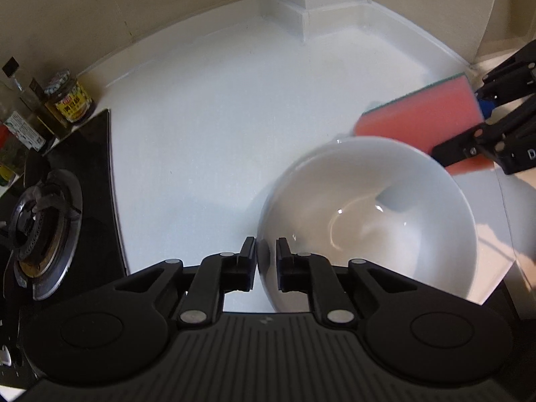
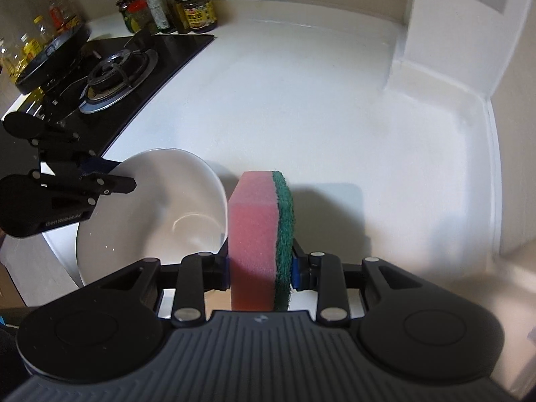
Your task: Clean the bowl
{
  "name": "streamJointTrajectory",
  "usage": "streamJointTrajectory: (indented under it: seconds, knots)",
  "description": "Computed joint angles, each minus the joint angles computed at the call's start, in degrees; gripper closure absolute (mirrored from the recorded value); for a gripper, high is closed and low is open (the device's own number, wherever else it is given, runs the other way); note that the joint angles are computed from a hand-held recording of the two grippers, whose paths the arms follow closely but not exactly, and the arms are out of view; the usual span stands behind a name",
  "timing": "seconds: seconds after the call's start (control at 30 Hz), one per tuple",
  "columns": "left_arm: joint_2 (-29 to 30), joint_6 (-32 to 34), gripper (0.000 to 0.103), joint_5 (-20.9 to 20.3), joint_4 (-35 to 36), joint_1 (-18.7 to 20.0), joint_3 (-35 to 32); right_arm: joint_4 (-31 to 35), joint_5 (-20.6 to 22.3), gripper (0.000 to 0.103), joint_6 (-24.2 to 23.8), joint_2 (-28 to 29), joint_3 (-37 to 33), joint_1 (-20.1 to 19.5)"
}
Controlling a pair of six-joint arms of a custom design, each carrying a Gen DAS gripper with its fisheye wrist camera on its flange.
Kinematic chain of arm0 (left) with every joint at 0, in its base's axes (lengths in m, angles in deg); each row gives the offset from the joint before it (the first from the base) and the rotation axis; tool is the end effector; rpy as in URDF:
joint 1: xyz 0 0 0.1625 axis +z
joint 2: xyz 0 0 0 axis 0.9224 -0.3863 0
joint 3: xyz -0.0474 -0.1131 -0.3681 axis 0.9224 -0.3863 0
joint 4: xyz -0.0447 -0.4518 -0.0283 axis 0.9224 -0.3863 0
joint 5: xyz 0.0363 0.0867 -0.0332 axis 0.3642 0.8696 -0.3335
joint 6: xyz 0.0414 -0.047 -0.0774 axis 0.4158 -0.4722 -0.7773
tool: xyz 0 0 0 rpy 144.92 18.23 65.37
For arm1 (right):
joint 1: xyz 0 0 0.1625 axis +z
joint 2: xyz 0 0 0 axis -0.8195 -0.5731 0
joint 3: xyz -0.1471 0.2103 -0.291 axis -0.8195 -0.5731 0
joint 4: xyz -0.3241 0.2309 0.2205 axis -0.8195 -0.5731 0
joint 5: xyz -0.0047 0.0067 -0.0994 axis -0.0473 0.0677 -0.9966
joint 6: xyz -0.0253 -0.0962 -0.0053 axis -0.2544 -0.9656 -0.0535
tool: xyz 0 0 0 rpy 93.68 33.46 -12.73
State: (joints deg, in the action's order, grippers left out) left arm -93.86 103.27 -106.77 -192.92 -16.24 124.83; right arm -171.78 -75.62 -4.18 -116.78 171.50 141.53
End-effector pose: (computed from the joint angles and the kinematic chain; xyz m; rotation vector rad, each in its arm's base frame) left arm -0.3624 -0.7592 -0.0131 1.1227 2.2070 -0.2078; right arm 0.0483 -0.6769 0.3204 0.5005 -2.4540 0.4881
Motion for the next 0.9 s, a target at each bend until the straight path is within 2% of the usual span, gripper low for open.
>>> streamJointTrajectory:
  seconds: [0.2, 0.37, 0.5, 0.63, 0.77, 0.9]
  knots:
    - [4.69, 7.74, 0.088, -1.58, 0.89, 0.14, -6.78, 1.96, -0.30, 0.076, 1.04, -2.53, 2.18, 0.55]
    - [6.07, 6.51, 0.083, -2.65, 0.65, 0.49, -8.77, 4.28, 0.80, 0.075, 5.11, -5.45, 4.54, 0.12]
    - [5.46, 3.94, 0.083, -1.58, -1.67, 0.45, -7.01, 3.66, 0.61, 0.075, 7.27, -5.53, 5.27, 0.03]
    - [2.89, 1.45, 0.088, 0.59, -3.25, -0.05, -2.51, 1.90, 1.36, 0.075, 8.45, -4.07, 4.18, -0.06]
    - [0.53, -0.16, 0.091, 2.02, -4.47, -0.26, 1.27, 0.76, 1.02, 0.075, 7.56, -2.71, 3.32, 0.32]
    - [-0.67, 2.41, 0.090, 0.96, -5.19, -0.31, 2.82, 0.26, -0.19, 0.075, 5.69, -2.21, 3.46, 0.82]
